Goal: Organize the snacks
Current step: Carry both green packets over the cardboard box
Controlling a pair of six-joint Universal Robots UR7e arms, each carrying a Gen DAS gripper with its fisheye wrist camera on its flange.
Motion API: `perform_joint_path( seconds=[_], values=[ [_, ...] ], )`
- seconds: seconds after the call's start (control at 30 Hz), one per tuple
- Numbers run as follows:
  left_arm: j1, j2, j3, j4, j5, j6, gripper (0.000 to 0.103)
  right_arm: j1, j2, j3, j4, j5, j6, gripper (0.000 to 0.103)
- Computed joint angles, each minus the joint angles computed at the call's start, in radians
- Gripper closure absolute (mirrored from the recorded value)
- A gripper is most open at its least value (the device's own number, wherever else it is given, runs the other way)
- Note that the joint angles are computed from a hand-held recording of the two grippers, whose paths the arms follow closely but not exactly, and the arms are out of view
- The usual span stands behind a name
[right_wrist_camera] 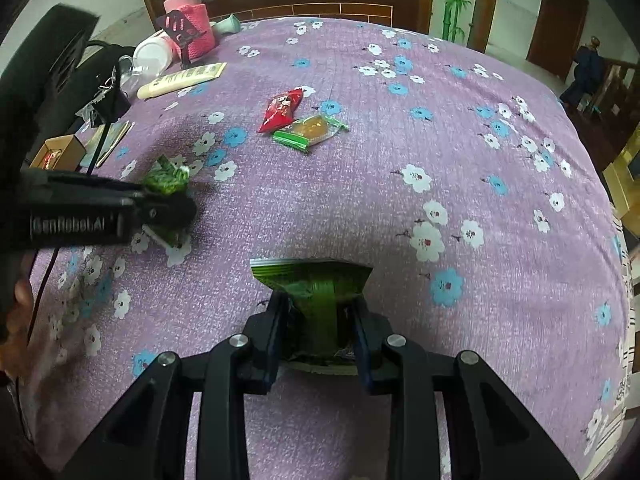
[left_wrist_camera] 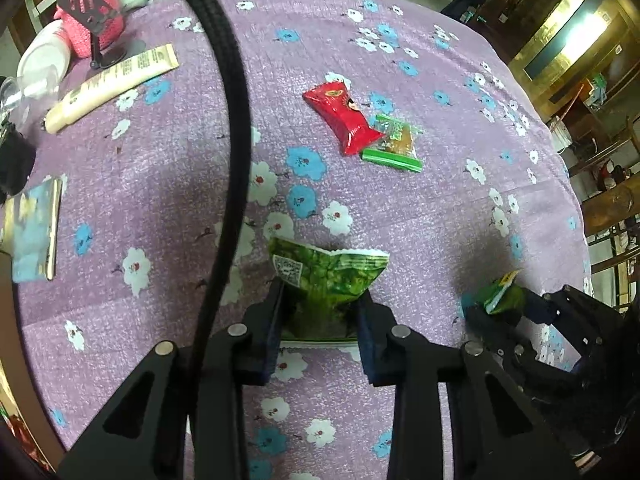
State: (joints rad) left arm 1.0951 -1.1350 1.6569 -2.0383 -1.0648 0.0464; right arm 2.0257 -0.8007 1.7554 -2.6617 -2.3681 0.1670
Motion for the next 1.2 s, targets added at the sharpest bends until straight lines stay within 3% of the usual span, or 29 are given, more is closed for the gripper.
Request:
perform_joint_path(
  seconds=[0.43,0.77,1.2],
  values=[
    [-0.003,-0.088,0.070,-0.003,0.001,0.036,0.070,0.020,-0.006,0.024,-0.001,0.005,0.065,0.072],
    [0.004,-0.222,0.172,0.014,-0.013,0.073,0.070,0.068,0.022,0.030,0.004,0.017,0.100,0.072],
    [0.051,-0.429,0.260,0.060,-0.028,0.125,0.070,0.149,0.094,-0.012,0.076,0.088,0.184,0.072]
  ],
)
